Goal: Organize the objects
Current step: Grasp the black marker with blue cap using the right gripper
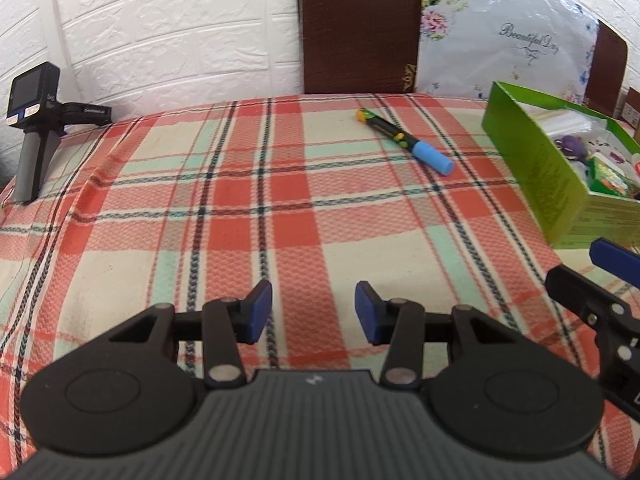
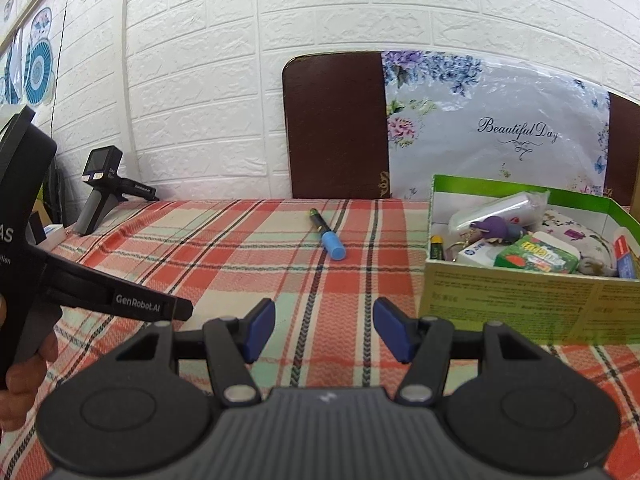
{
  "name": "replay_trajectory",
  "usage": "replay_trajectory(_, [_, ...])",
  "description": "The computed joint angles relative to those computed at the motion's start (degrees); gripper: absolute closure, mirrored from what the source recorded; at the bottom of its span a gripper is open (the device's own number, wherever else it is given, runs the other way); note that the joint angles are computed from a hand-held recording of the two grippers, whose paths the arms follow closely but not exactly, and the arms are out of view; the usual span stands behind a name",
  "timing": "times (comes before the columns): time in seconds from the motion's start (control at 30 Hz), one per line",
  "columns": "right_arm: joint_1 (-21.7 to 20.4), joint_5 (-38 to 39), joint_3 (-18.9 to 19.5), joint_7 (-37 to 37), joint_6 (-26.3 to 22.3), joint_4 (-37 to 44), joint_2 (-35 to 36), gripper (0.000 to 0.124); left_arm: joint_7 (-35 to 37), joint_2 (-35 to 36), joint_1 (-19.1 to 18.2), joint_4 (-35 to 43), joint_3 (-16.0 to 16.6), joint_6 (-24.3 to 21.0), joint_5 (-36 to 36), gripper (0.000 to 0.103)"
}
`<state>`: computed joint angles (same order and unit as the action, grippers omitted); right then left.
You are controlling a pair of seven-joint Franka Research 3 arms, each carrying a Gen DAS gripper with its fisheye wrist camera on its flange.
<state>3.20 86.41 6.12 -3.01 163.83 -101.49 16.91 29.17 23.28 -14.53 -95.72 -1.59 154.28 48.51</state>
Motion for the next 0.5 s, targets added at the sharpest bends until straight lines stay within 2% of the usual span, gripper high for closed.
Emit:
replay_trajectory(0.27, [0.6, -6.9, 0.6, 4.7, -0.5, 0.6, 1.8, 0.068, -3.5, 0.0, 0.7, -1.2, 1.3, -0.4, 1.7, 0.055])
replay_trajectory(0.33, [0.7, -9.3, 0.8, 6.9, -0.7, 0.9, 2.4, 0.068, -5.2, 0.0, 0.5, -1.5, 2.0, -0.1, 3.4, 0.050])
replay_trajectory(0.5, [0.8, -15.4, 1.6, 12.9, -0.2, 2.7, 4.8, 0.068, -8.5, 0.4, 0.4, -1.5, 3.0, 0.7, 8.1, 0.045])
